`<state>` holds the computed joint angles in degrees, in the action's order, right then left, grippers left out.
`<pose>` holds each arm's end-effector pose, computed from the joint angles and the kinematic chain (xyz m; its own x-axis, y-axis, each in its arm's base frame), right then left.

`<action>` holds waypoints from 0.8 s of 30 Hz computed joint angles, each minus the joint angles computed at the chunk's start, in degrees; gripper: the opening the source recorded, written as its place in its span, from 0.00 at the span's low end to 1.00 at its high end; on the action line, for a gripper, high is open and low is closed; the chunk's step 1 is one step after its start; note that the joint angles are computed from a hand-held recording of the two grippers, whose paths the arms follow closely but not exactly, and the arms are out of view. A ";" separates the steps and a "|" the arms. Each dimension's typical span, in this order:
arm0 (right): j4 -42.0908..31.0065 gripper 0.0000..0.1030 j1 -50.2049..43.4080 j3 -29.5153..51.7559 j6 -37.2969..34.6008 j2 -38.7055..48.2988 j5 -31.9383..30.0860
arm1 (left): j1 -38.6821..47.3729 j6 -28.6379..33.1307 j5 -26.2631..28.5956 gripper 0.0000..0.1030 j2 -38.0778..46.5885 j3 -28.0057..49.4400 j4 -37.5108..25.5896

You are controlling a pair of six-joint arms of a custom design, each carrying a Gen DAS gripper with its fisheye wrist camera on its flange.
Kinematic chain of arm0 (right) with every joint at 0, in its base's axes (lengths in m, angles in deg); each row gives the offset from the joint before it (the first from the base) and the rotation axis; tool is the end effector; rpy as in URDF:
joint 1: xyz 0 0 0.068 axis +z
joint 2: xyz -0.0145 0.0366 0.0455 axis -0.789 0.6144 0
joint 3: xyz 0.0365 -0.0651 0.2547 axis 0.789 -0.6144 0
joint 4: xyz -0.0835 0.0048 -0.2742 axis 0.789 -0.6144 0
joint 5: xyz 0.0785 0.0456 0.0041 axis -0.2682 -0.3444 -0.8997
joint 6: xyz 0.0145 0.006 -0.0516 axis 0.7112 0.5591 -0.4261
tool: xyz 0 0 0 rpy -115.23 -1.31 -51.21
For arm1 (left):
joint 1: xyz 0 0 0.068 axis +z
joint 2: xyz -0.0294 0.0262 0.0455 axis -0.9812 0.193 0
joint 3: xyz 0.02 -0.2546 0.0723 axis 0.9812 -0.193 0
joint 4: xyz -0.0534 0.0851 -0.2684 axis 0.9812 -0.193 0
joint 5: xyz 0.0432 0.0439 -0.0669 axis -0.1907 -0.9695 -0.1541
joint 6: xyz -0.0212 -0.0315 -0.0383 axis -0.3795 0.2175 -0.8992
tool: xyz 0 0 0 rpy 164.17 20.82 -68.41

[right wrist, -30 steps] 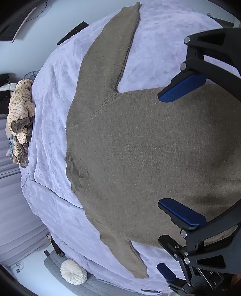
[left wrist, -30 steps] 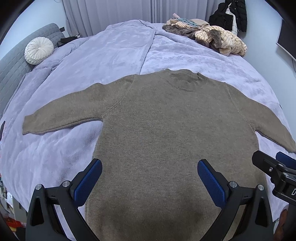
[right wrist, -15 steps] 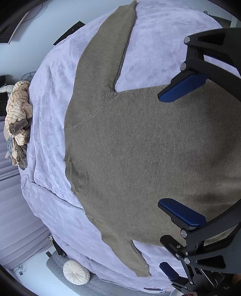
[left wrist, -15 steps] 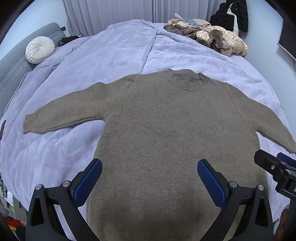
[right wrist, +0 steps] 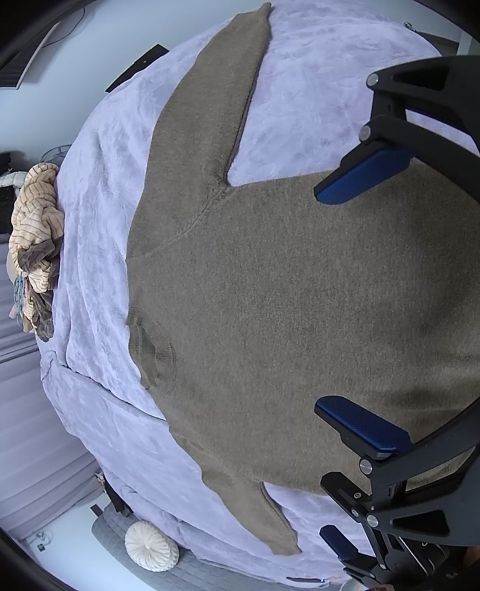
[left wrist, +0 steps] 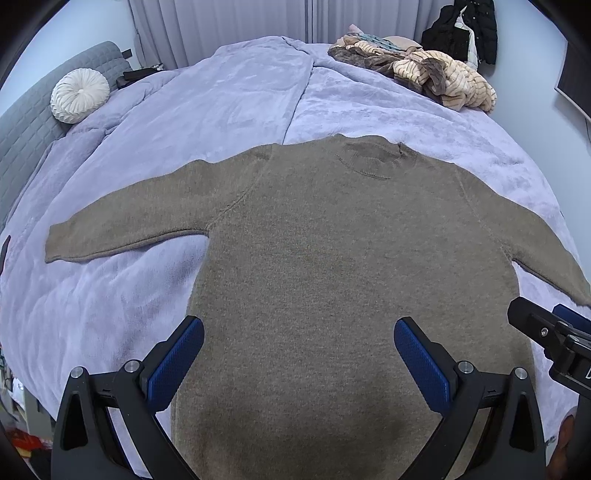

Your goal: Fold small clothes

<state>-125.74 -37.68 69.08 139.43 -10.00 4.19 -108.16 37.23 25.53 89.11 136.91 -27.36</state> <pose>0.2349 0.0498 0.1576 -0.6680 0.6283 -0.3988 0.6567 0.7497 0.0811 0.3400 -0.1914 0.1389 -0.7287 0.4790 -0.4895 0.5426 0.8399 0.0140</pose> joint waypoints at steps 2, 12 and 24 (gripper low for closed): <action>0.05 1.00 -0.01 -0.08 0.11 -0.09 -0.09 | 0.02 0.02 -0.05 1.00 0.00 0.00 0.04; 0.02 1.00 -0.43 -0.13 -0.31 -0.11 -0.30 | 0.14 0.02 0.01 1.00 0.13 -0.12 0.23; -0.10 1.00 -0.40 0.64 -0.09 1.14 -0.51 | 0.56 0.23 0.50 1.00 1.08 0.45 0.19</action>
<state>-125.83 -38.07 69.72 139.34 -8.86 3.68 -107.60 37.46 26.02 90.19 137.35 -27.17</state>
